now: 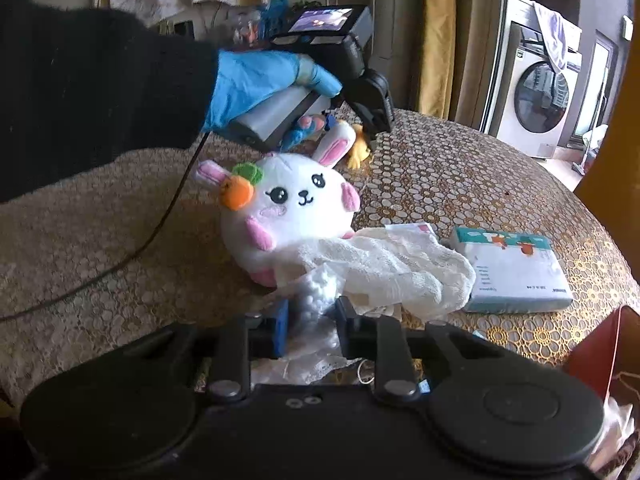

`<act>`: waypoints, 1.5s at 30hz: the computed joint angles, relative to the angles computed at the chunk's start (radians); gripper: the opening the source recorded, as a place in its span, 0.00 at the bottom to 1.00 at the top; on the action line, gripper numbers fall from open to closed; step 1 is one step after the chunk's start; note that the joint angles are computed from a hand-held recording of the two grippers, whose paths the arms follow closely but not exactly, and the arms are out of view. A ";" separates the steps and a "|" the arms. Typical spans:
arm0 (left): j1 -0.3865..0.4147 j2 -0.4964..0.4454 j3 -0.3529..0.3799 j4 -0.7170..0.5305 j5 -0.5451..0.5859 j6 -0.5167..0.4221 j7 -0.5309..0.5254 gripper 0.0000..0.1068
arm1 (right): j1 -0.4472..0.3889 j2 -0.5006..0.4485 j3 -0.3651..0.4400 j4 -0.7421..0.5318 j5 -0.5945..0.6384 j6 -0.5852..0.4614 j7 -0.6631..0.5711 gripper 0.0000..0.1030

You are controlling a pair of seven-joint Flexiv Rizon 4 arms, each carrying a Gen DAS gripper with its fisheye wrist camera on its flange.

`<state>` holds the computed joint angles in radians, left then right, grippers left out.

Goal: Organize soft objects
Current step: 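Close the left gripper on the rubber chicken while the right gripper pinches the plastic bag, then carry the chicken in the left gripper and the bag in the right gripper to the red box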

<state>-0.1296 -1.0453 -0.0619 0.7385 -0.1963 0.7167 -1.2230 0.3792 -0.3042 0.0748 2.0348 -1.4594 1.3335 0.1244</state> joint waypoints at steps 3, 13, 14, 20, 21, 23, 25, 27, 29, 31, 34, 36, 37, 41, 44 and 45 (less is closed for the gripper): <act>0.018 0.043 -0.015 0.065 -0.018 0.023 -0.002 0.34 | -0.002 0.017 0.001 0.011 -0.034 0.001 0.046 0.22; 0.089 0.218 -0.058 0.291 -0.111 0.111 0.043 0.34 | -0.038 0.104 0.045 0.070 -0.117 -0.027 0.215 0.21; 0.090 0.234 -0.058 0.307 -0.116 0.116 0.047 0.34 | -0.044 0.116 0.049 0.077 -0.125 -0.024 0.238 0.21; 0.126 0.382 -0.076 0.480 -0.168 0.174 0.135 0.34 | -0.071 0.207 0.079 0.128 -0.161 -0.034 0.341 0.21; 0.133 0.409 -0.081 0.512 -0.183 0.184 0.155 0.34 | -0.072 0.226 0.086 0.140 -0.156 -0.044 0.344 0.21; 0.140 0.451 -0.088 0.556 -0.212 0.190 0.180 0.34 | -0.070 0.261 0.100 0.163 -0.138 -0.066 0.346 0.21; 0.150 0.500 -0.094 0.610 -0.244 0.199 0.217 0.34 | -0.068 0.287 0.111 0.180 -0.124 -0.078 0.349 0.21; 0.157 0.547 -0.100 0.661 -0.278 0.204 0.261 0.34 | -0.062 0.318 0.125 0.198 -0.098 -0.101 0.339 0.21; 0.160 0.593 -0.102 0.715 -0.315 0.205 0.302 0.34 | -0.057 0.347 0.138 0.214 -0.076 -0.121 0.329 0.21; 0.161 0.636 -0.101 0.766 -0.352 0.198 0.348 0.34 | -0.050 0.378 0.153 0.232 -0.048 -0.150 0.315 0.21; 0.153 0.698 -0.091 0.842 -0.400 0.189 0.414 0.34 | -0.047 0.411 0.167 0.251 -0.026 -0.170 0.322 0.21; 0.143 0.738 -0.084 0.892 -0.432 0.185 0.461 0.34 | -0.047 0.436 0.175 0.268 -0.011 -0.180 0.326 0.21; 0.138 0.757 -0.080 0.918 -0.450 0.183 0.488 0.34 | -0.048 0.447 0.179 0.275 -0.006 -0.184 0.331 0.21; 0.104 0.832 -0.060 1.014 -0.504 0.174 0.575 0.34 | -0.054 0.496 0.195 0.311 0.032 -0.200 0.342 0.21; 0.075 0.888 -0.043 1.088 -0.541 0.161 0.641 0.34 | -0.059 0.531 0.210 0.337 0.075 -0.212 0.339 0.21; 0.065 0.906 -0.038 1.110 -0.549 0.151 0.663 0.34 | -0.060 0.543 0.218 0.346 0.093 -0.223 0.335 0.21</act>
<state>-0.0650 -0.1393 -0.0997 1.8486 -0.7454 0.8672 -0.5596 0.3192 0.2387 0.2923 2.3811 -1.3662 1.1105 0.4596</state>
